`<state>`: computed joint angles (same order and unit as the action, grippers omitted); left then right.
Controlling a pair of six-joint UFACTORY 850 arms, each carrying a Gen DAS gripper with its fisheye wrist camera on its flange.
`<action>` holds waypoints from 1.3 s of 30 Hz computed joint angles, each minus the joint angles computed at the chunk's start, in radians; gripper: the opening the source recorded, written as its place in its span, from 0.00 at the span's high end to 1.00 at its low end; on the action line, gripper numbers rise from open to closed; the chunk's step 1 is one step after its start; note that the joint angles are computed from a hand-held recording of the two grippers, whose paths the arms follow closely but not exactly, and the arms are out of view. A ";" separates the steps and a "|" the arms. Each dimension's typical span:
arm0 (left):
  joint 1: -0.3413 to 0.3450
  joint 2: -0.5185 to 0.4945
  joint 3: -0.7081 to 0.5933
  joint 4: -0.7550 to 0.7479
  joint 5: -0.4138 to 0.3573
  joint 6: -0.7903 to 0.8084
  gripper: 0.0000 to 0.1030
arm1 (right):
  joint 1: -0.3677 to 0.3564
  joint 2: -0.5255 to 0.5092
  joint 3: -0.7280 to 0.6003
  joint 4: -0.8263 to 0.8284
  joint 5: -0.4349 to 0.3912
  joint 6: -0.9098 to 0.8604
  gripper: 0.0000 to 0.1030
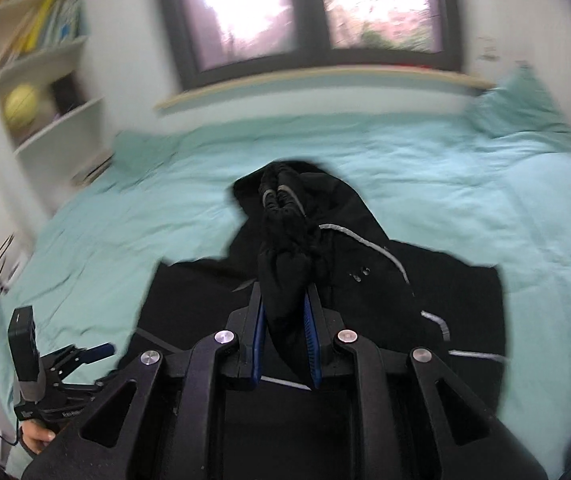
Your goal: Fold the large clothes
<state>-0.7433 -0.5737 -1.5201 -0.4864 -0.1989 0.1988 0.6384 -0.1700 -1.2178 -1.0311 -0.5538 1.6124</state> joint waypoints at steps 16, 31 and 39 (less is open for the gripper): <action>0.072 -0.010 0.019 -0.165 -0.067 0.187 0.31 | 0.015 -0.550 -0.402 0.528 0.108 -0.552 0.63; 0.064 -0.458 -0.636 -0.081 -0.441 -0.087 0.74 | -0.182 0.023 0.251 0.123 0.209 0.064 0.48; 0.083 -0.253 -0.374 -0.393 -0.236 0.233 0.82 | -0.232 -0.002 0.287 0.175 0.217 0.027 0.48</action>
<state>-0.6603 -0.8264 -1.8938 -0.8791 -0.4351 0.4317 0.4066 -0.1718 -0.9307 -0.8566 -0.3369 1.6396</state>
